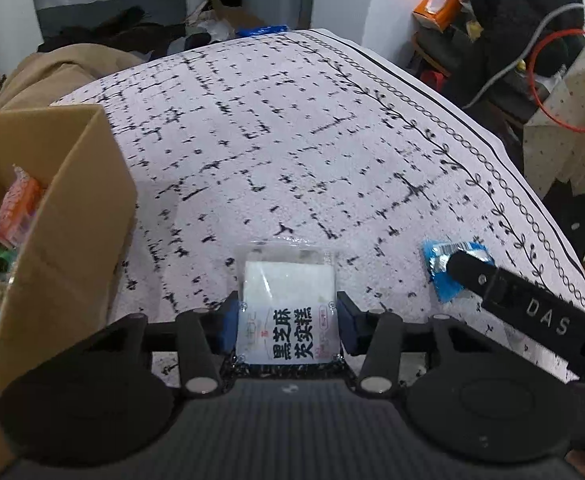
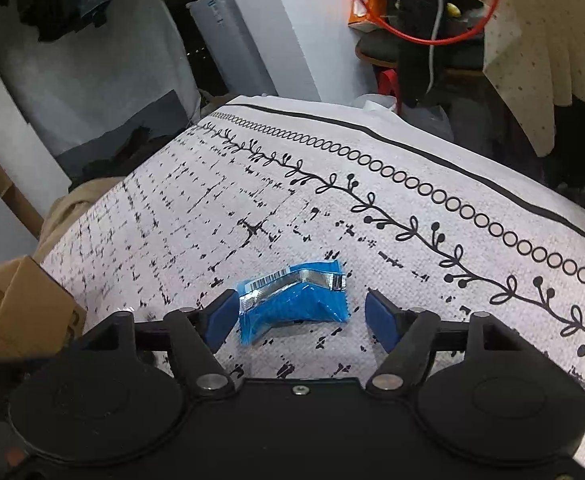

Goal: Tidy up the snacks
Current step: 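Grasp the white sesame packet with the left gripper while the right grasps the blue candy, then carry both snacks over the cardboard box and open both grippers to drop them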

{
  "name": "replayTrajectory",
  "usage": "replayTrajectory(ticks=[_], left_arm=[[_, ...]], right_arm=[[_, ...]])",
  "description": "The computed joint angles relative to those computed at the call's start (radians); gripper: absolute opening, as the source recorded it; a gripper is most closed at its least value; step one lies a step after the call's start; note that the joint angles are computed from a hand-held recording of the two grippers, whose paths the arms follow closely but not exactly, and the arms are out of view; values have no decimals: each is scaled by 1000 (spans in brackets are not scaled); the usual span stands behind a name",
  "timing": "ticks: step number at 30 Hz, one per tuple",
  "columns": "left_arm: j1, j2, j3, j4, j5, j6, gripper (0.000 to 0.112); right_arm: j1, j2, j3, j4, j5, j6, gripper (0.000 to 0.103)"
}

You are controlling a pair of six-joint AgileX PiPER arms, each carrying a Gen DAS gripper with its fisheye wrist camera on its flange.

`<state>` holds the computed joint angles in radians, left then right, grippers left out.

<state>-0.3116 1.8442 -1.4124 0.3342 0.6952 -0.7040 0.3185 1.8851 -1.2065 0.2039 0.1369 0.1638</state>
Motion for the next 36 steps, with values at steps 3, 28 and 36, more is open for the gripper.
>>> replayTrajectory(ticks=[3, 28, 36], left_arm=[[13, -4, -4, 5, 6, -28, 47], [78, -164, 9, -58, 34, 6, 47], [101, -228, -21, -81, 89, 23, 47]], right_arm=[[12, 5, -7, -93, 0, 76, 75], [101, -7, -148, -339, 189, 180, 44], [133, -46, -171, -263, 194, 119, 44]])
